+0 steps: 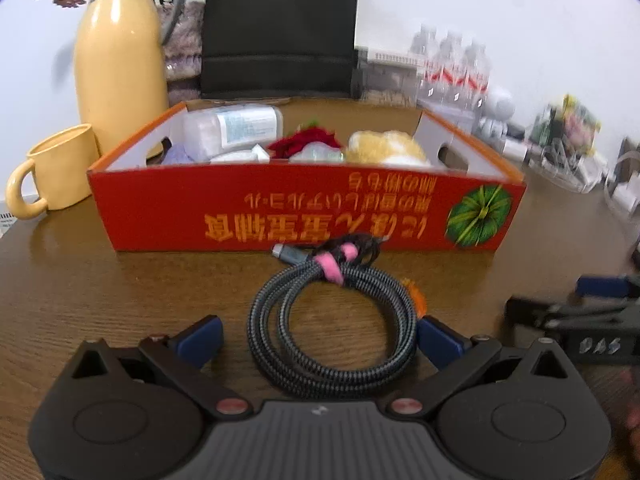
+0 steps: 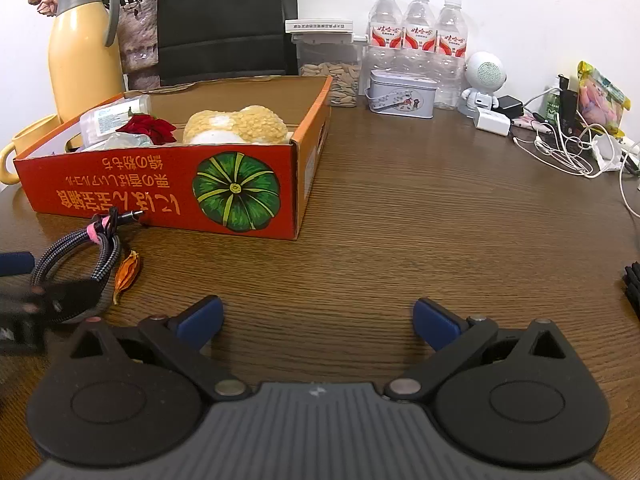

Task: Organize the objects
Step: 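Grasp the braided black USB cable with the left gripper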

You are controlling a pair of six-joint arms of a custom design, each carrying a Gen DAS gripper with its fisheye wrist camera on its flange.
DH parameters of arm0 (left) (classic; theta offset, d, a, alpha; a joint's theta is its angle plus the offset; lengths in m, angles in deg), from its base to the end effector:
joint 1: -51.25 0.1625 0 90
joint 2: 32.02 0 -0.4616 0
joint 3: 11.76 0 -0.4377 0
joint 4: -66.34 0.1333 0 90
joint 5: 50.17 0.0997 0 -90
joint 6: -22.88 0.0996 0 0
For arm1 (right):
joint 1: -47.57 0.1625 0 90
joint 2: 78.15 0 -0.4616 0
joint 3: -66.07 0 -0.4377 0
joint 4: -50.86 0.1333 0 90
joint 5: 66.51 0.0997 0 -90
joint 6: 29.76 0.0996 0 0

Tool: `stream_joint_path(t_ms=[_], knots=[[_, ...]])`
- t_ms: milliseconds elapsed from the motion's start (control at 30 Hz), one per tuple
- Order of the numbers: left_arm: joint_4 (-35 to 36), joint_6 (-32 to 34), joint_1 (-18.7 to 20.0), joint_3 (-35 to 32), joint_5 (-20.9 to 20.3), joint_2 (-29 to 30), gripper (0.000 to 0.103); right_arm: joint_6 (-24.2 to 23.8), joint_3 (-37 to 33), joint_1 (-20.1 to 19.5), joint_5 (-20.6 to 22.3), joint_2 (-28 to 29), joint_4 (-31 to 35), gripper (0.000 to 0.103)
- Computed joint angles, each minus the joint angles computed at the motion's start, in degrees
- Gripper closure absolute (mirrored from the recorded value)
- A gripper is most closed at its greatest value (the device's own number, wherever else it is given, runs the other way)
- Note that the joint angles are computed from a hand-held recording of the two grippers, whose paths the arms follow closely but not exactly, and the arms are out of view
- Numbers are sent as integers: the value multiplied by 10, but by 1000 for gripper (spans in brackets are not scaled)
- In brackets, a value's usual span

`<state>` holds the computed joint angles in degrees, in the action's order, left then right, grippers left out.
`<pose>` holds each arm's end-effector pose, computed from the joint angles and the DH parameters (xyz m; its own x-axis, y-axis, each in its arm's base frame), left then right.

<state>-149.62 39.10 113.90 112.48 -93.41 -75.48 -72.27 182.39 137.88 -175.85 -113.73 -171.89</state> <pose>-0.0578 -0.5599 0.0706 -0.7218 0.0364 -0.6912 0.5472 0.6415 -0.5377 0.1035 -0.5807 0.0198 -0.6943 -0.2273 0.6828 -0.6410 0.6266 -0.4432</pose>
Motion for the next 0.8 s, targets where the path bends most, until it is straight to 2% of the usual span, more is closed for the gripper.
stream_joint_path(t_ms=[67,233,333,433,800], knots=[[-4,13,-3,-4,18,9,0,0,0,0,0,0,0,0],[-4,11,0,-2,10,5,1,0,0,0,0,0,1,0],[-14,17,3,5,-14,-1,15,0,0,1,0,1,1,0],[-26,11,0,11,-16,-2,16,0,-2,2,0,1,3,0],[-140,71,-15,26,-16,3,17,0,-2,2,0,2,3,0]])
